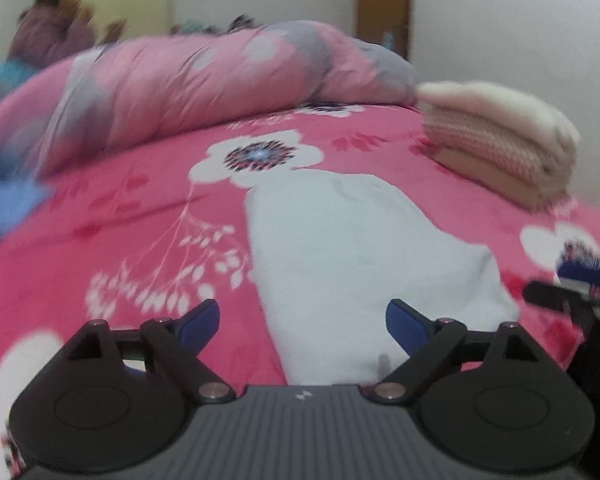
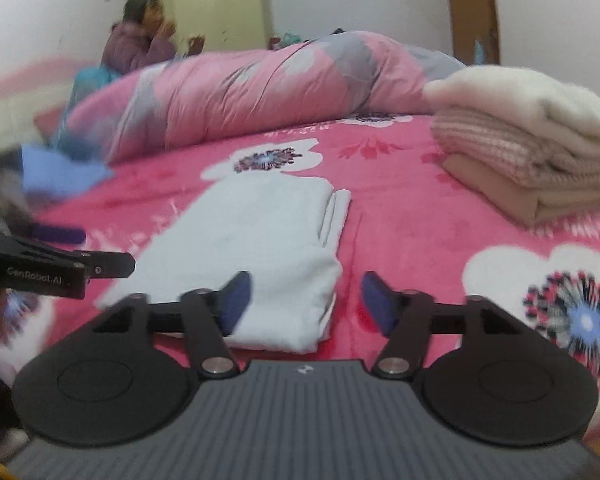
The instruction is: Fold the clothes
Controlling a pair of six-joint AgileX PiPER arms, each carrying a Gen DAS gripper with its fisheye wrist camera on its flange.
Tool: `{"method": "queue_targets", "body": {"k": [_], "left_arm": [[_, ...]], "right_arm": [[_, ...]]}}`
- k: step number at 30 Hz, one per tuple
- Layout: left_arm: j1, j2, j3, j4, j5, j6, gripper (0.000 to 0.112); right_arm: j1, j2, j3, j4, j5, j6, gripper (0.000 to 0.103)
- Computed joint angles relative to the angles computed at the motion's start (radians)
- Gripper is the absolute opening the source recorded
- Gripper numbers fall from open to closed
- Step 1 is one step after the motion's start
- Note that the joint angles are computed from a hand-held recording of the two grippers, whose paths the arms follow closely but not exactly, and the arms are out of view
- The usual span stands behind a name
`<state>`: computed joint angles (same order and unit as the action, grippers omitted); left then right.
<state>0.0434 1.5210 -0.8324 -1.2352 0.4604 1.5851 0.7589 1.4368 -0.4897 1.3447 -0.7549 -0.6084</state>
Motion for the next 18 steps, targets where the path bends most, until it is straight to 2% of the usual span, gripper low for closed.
{"method": "queue_targets", "body": {"k": [1,5,9,15,18], "left_arm": [[0.010,-0.005,-0.006,0.048,0.008,-0.071,0.094],[0.004,-0.011,-0.025,0.267,-0.025,-0.344,0.094],[0.014,-0.009,-0.032,0.364,-0.022,-0.459,0.094],[0.002,-0.011,-0.019,0.401,-0.081,-0.490,0.095],[-0.005,-0.007,-0.020,0.423,-0.104,-0.515,0.096]], "right_arm": [[0.023,-0.011,0.007,0.021,-0.013,0.021,0.087],[0.116,-0.027,0.007,0.146,-0.076,0.054,0.100],[0.186,-0.017,-0.010,0.249,-0.140,0.064,0.102],[0.169,-0.001,-0.019,0.251,-0.071,0.100,0.102],[0.167,0.037,-0.067,0.323,-0.082,0.041,0.102]]}}
